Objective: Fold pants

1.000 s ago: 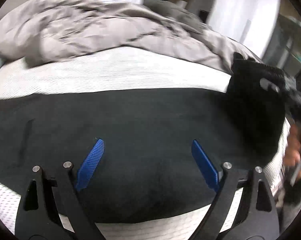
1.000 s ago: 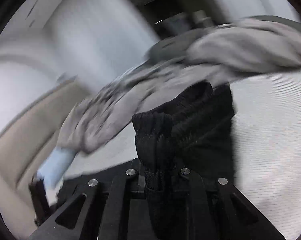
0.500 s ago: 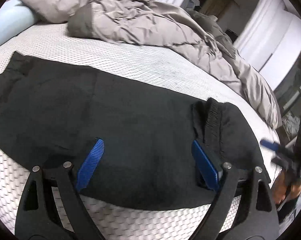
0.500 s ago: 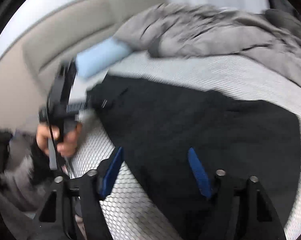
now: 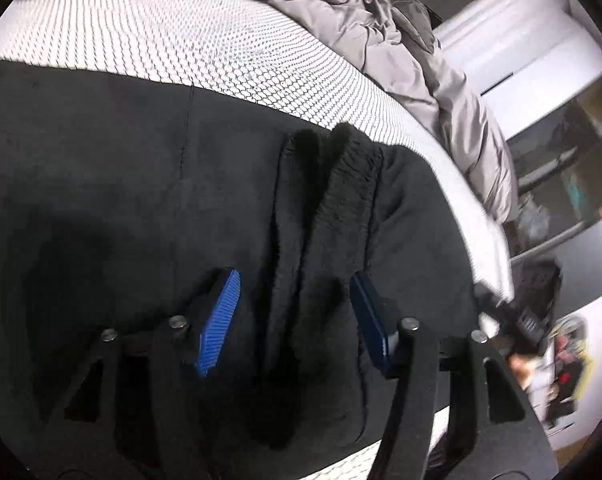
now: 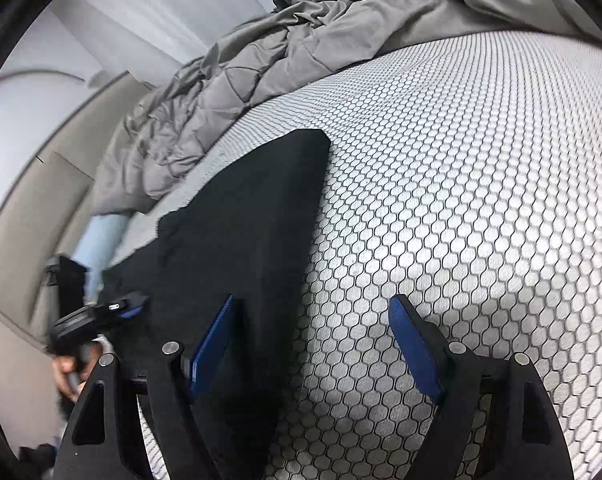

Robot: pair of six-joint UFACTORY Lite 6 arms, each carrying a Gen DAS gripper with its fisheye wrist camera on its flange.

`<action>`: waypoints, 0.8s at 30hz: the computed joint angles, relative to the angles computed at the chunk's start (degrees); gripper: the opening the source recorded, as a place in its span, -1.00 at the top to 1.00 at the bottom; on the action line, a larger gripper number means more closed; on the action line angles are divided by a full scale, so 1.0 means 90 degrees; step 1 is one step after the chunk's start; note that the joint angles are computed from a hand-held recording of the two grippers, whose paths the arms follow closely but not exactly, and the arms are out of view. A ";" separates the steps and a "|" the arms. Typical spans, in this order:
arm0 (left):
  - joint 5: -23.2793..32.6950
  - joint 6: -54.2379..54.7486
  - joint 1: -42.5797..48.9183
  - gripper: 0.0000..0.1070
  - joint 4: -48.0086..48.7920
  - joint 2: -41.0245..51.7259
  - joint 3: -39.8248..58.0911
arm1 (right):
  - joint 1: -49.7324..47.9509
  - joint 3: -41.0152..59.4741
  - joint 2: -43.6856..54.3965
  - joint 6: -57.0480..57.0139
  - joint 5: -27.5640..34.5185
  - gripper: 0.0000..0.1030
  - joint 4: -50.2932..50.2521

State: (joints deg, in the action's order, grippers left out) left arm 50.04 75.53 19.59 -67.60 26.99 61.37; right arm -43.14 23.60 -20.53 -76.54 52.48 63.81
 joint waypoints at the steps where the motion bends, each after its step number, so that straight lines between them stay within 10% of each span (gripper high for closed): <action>1: 0.0226 -0.0223 -0.0001 -0.02 0.0045 0.0249 0.0256 | -0.0128 0.0121 0.0262 -0.0234 0.0042 -0.56 0.0029; 5: 0.0555 -0.0667 -0.0248 -0.02 0.0129 0.0924 0.1035 | 0.0340 0.0321 0.0486 -0.0056 -0.0141 -0.56 0.0242; 13: 0.0075 -0.0160 -0.0637 0.79 -0.0667 0.0514 0.0642 | 0.1750 0.0327 0.0459 0.0476 -0.1191 -0.56 0.0486; 24: 0.0420 -0.0145 0.0740 0.86 -0.0569 -0.0102 0.0435 | 0.4231 0.0889 0.0711 0.2041 -0.3112 -0.56 0.0438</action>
State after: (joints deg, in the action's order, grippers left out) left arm 53.82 74.23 26.26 -72.72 26.07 65.29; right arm -5.07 31.60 -14.13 -58.17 24.48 67.75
